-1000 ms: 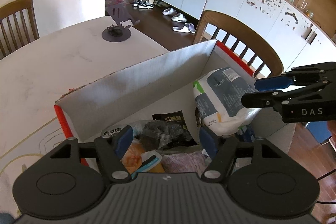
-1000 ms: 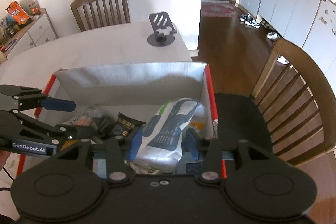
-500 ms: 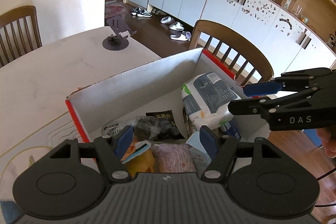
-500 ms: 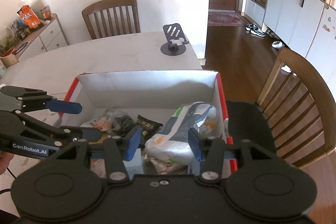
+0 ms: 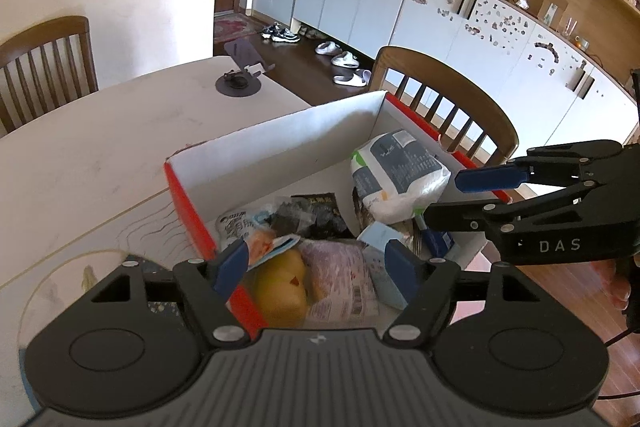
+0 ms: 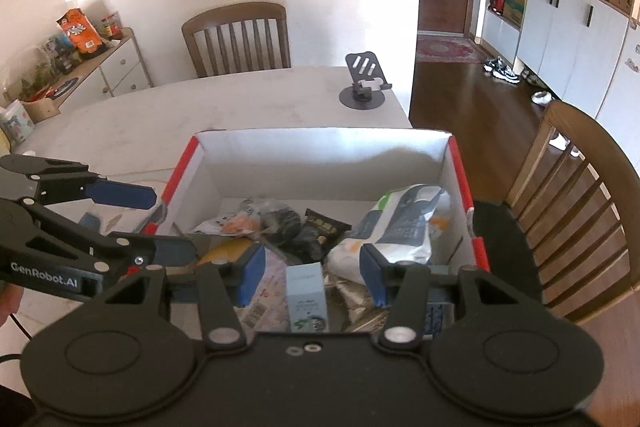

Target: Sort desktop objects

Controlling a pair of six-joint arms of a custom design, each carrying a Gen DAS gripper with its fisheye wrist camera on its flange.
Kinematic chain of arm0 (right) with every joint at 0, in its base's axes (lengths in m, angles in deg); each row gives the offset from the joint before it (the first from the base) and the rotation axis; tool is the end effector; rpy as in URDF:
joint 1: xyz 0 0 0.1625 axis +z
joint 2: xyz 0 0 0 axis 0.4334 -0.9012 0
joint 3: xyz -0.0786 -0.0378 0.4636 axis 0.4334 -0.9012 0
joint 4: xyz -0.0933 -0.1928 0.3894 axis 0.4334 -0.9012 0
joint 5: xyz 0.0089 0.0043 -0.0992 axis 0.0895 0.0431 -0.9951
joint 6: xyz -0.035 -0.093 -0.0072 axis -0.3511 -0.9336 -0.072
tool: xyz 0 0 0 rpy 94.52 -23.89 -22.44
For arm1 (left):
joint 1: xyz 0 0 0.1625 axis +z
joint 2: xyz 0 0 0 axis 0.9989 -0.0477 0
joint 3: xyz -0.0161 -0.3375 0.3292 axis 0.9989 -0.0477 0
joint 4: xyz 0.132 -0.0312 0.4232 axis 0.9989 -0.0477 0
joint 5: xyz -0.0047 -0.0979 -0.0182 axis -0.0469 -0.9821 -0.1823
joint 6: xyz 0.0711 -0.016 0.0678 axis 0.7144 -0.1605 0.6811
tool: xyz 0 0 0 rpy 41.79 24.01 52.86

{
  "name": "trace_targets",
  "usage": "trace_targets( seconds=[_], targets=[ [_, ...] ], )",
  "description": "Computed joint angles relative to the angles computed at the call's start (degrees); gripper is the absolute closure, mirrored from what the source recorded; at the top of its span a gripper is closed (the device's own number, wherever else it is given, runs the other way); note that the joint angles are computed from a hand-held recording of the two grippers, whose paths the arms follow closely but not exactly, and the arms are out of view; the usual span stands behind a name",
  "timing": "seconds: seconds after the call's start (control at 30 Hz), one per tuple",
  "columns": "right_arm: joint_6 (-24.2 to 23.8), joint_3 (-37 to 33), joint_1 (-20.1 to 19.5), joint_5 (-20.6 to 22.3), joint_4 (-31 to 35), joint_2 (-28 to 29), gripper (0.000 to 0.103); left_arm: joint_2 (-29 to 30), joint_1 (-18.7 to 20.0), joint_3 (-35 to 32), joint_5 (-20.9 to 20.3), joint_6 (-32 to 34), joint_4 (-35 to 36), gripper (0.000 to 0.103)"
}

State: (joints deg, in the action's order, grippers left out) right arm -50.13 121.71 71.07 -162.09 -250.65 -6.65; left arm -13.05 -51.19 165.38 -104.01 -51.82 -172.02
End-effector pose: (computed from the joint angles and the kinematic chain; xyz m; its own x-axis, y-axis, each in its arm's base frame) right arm 0.1423 -0.4351 0.3113 -0.7574 -0.2354 0.6091 -0.5435 0.7443 -0.3882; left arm -0.3300 -0.4667 0.1038 -0.7048 0.5435 -0.4559 0.6860 0.6861 -0.2424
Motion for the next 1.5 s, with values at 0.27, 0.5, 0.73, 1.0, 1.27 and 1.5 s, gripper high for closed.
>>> trace_targets(
  seconds=[0.27,0.5,0.73,1.0,1.27,1.5],
  targets=[
    [0.9,2.3,1.2,0.3,-2.8,-0.2,0.044,-3.0,-0.5,3.0,0.6,-1.6,-0.2,0.021],
    [2.1,3.9,2.1,0.2,-5.4,-0.3,0.037,-5.4,-1.2,5.8,1.1,-2.3,-1.7,0.008],
    [2.5,6.3,3.3,-0.7,-11.0,0.4,0.028,-7.1,-1.4,8.3,0.0,-1.5,-4.0,0.000],
    [5.7,8.9,4.5,-2.3,-16.2,0.9,0.026,-9.3,-2.5,10.4,0.2,-1.4,-4.2,0.000],
    [8.8,10.7,7.2,-4.5,-20.0,1.5,0.024,-11.6,-3.4,12.1,-0.2,-2.0,-3.8,0.000],
    [10.2,11.7,9.2,-6.3,-21.7,1.7,0.023,-12.5,-4.5,13.6,0.8,-1.1,-3.9,0.000]
  ],
)
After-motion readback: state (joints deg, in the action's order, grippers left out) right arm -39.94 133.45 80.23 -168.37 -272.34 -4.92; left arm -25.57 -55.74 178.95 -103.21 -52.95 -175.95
